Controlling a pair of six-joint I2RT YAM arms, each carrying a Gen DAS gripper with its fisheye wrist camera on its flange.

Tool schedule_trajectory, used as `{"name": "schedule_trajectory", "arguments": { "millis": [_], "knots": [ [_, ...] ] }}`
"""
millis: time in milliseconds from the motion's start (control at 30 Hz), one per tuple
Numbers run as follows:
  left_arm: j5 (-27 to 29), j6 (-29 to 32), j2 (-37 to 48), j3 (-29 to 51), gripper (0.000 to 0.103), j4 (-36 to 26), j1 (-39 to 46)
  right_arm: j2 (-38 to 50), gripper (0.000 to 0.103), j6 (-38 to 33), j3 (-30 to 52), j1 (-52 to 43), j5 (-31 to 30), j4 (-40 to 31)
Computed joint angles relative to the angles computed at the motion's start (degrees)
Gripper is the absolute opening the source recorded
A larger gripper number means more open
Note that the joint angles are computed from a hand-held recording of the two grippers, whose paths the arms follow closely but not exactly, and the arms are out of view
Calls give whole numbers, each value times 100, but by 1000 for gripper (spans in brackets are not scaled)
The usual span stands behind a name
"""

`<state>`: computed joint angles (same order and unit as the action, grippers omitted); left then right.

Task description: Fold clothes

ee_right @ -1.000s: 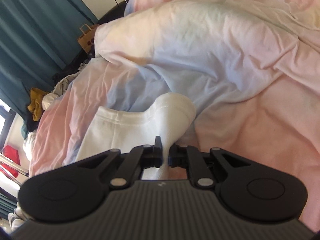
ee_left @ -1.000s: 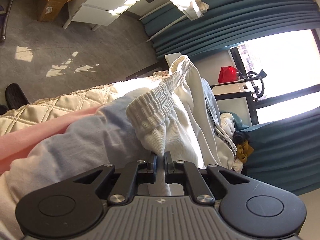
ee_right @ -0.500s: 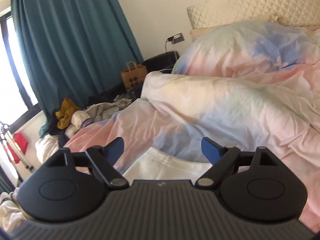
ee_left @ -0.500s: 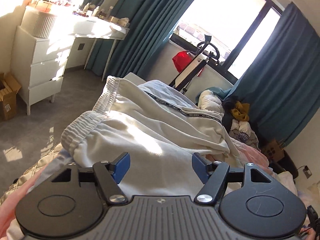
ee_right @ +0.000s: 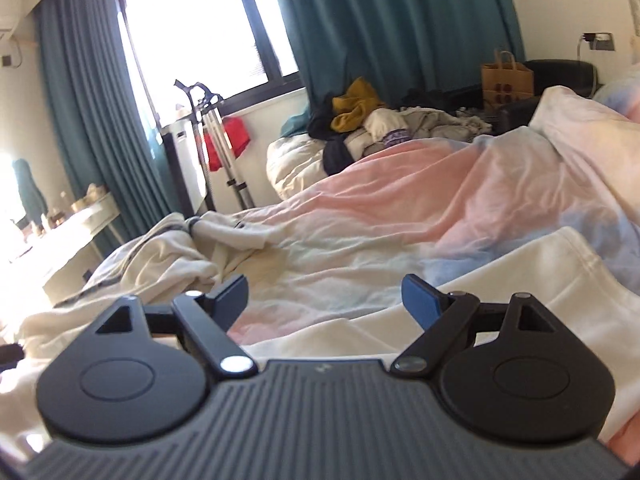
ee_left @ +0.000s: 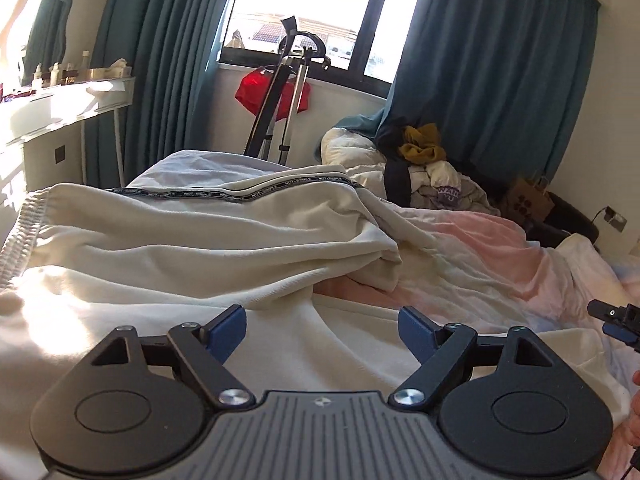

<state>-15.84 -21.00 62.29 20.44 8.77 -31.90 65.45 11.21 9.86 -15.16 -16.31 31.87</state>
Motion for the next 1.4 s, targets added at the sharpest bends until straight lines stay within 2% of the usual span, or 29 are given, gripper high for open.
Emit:
{"name": "schedule_trajectory", "arguments": {
  "millis": [133,267,467,567,733,867,1033,1067,1100,1133,1167,1200,1233,1300,1400],
  "knots": [
    [-1,414,2002,444,85,1370,-17,520,85,-311,46,573,258,495],
    [152,612,3332,929,85,2171,183,1265,85,-246,271,873,338,950],
    [193,1003,4563,1561,85,2623,540,2795,85,-182,984,1188,316,1461],
    [452,888,4799,1716,85,2658,763,3562,85,-161,1588,1352,407,1452],
    [470,1068,5041,1745,85,3008,849,4619,85,297,3007,1375,165,1064],
    [487,1080,5226,1717,85,3342,884,5602,85,1481,4612,1261,-505,794],
    [554,1041,5476,1705,85,3731,924,7169,85,2978,7199,1291,-573,-367],
    [574,1031,5518,1699,85,3819,935,7461,82,3204,7652,1295,-558,-601],
    [620,1017,5561,1659,85,4003,958,7725,72,3369,8047,1305,-518,-820],
    [676,999,5608,1607,85,4225,985,7927,67,3462,8327,1319,-453,-931],
    [745,964,5659,1564,85,4435,1028,8034,56,3503,8455,1340,-338,-938],
    [833,898,5692,1548,85,4548,1082,8061,36,3435,8479,1377,-152,-884],
    [972,814,5703,1545,85,4588,1162,8078,25,3350,8489,1417,44,-822],
    [1225,658,5710,1520,85,4694,1302,7831,16,3145,8200,1461,274,-581],
    [1423,518,5660,1474,85,4773,1420,7236,10,2742,7638,1461,518,-291]
  ]
}}
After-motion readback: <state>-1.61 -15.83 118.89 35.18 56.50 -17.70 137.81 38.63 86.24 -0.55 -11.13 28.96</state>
